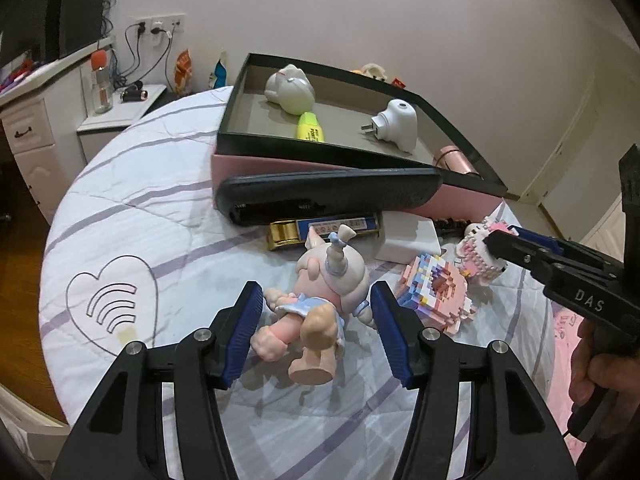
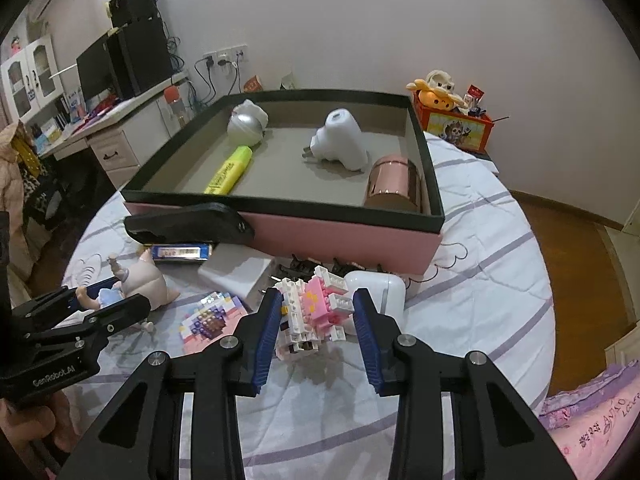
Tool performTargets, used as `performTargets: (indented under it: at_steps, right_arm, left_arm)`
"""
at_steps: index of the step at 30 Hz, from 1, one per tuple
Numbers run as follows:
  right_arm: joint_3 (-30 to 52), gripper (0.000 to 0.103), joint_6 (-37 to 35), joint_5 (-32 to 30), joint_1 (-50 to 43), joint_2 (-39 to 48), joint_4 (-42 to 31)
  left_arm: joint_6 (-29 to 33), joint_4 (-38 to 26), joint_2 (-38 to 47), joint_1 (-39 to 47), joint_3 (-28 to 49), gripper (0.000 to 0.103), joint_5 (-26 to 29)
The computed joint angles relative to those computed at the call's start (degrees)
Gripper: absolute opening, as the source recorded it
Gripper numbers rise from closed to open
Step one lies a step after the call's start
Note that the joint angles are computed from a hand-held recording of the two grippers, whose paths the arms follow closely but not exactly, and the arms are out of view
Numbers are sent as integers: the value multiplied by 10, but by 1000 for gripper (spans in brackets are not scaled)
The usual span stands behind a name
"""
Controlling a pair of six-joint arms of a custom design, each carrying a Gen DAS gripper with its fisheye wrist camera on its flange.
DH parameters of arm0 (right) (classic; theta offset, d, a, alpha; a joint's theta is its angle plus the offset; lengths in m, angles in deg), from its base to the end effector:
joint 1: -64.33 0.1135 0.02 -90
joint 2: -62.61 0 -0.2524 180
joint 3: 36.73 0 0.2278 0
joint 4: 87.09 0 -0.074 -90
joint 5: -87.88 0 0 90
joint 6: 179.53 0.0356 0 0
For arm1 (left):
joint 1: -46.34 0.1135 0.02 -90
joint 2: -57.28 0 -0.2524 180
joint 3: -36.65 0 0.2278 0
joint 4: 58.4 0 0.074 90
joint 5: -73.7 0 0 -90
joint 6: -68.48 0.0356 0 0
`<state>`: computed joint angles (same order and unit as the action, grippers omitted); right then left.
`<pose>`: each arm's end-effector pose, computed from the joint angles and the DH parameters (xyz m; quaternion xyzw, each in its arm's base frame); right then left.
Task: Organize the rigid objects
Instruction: 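Grasp the doll with the left gripper while the right gripper grasps the pink-white block figure, then lift the doll and block figure and carry them over the tray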
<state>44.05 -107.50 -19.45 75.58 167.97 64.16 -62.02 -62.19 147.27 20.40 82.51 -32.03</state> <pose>0.3495 0.0803 0.1755 -0.2826 0.8961 0.1245 0.3188 0.2344 -0.1033 0.1269 -0.1659 0.9109 -0.0880 0.3675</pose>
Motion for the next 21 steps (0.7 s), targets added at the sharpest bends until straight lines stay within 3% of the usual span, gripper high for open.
performTargets:
  at_steps: [7,10,13,15,17,21]
  right_arm:
    - [-13,38,0,-10,-4,-25,-4]
    - [-15,38,0,-12,-6,-32,-7]
    - [-17,38,-2,-13,-6,-37,-12]
    - [-20,38,-2,-11,-3,-38,-10]
    - [-22,38,-2,-12,-3,-39,-13]
    - [-25,38,-4,-10,-2,-39,-13]
  left_arm:
    - [-5,-1,-28,-4,-14,56,1]
    - [-5,7,-41,-1,-25,42,10]
    - [11,-30,-26,-5,3,41,6]
    - [8,-36,-9,-10,13,50,-12]
    - [2,-65,24,-14,39,84,-32]
    - [5,-20,51,-9,29,87,-19]
